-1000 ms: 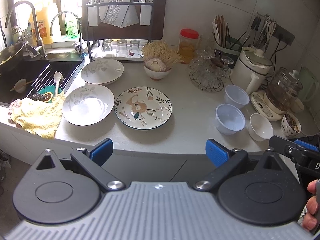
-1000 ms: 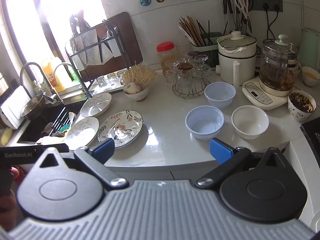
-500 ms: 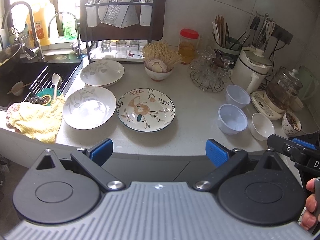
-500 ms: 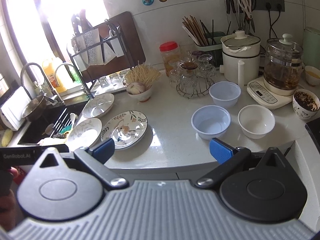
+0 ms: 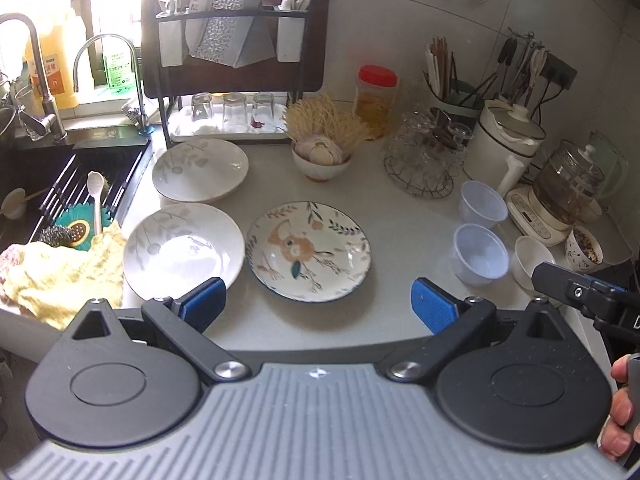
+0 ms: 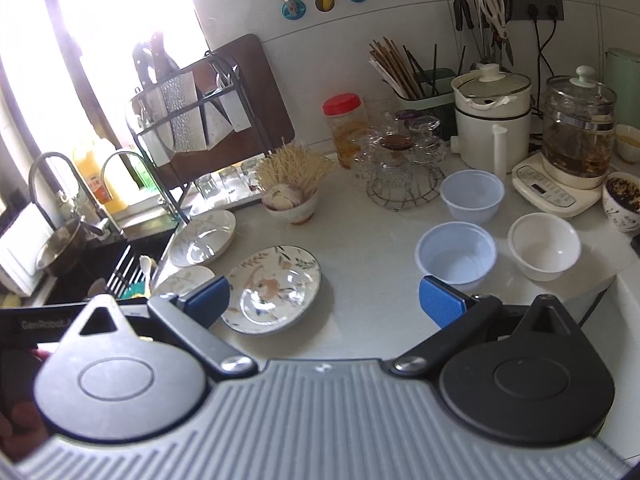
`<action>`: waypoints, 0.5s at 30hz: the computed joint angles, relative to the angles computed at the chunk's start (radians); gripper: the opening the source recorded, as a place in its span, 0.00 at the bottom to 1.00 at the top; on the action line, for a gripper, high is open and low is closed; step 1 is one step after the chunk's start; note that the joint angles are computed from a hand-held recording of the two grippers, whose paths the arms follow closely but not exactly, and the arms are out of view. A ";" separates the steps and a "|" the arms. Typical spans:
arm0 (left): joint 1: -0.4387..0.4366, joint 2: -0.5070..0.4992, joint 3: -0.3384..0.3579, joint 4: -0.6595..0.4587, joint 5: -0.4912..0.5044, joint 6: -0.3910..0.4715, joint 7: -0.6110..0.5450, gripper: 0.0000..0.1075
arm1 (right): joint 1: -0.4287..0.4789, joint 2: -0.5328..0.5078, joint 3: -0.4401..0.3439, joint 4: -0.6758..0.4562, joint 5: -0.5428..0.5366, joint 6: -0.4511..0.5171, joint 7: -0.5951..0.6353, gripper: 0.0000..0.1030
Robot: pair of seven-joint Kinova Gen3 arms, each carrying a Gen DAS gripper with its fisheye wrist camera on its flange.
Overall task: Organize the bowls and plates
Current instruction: 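Move both grippers toward the rim of the white leaf-pattern bowl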
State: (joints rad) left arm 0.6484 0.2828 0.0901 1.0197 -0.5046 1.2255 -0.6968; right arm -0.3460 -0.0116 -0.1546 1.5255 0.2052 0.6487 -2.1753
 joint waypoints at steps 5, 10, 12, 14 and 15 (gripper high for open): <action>-0.103 -0.015 0.002 0.020 0.103 -0.033 -0.108 0.94 | -0.046 0.061 -0.012 -0.064 0.067 0.044 -0.087 0.98; -0.203 -0.027 -0.003 0.056 0.197 -0.083 -0.195 0.94 | -0.112 0.134 0.003 -0.146 0.108 0.092 -0.137 0.98; -0.235 -0.028 -0.009 0.068 0.216 -0.102 -0.230 0.94 | -0.137 0.165 0.012 -0.183 0.114 0.107 -0.150 0.98; -0.271 -0.026 -0.014 0.075 0.240 -0.117 -0.270 0.94 | -0.155 0.194 0.023 -0.214 0.105 0.108 -0.164 0.98; -0.296 -0.024 -0.015 0.076 0.262 -0.122 -0.296 0.94 | -0.161 0.209 0.028 -0.232 0.094 0.107 -0.169 0.97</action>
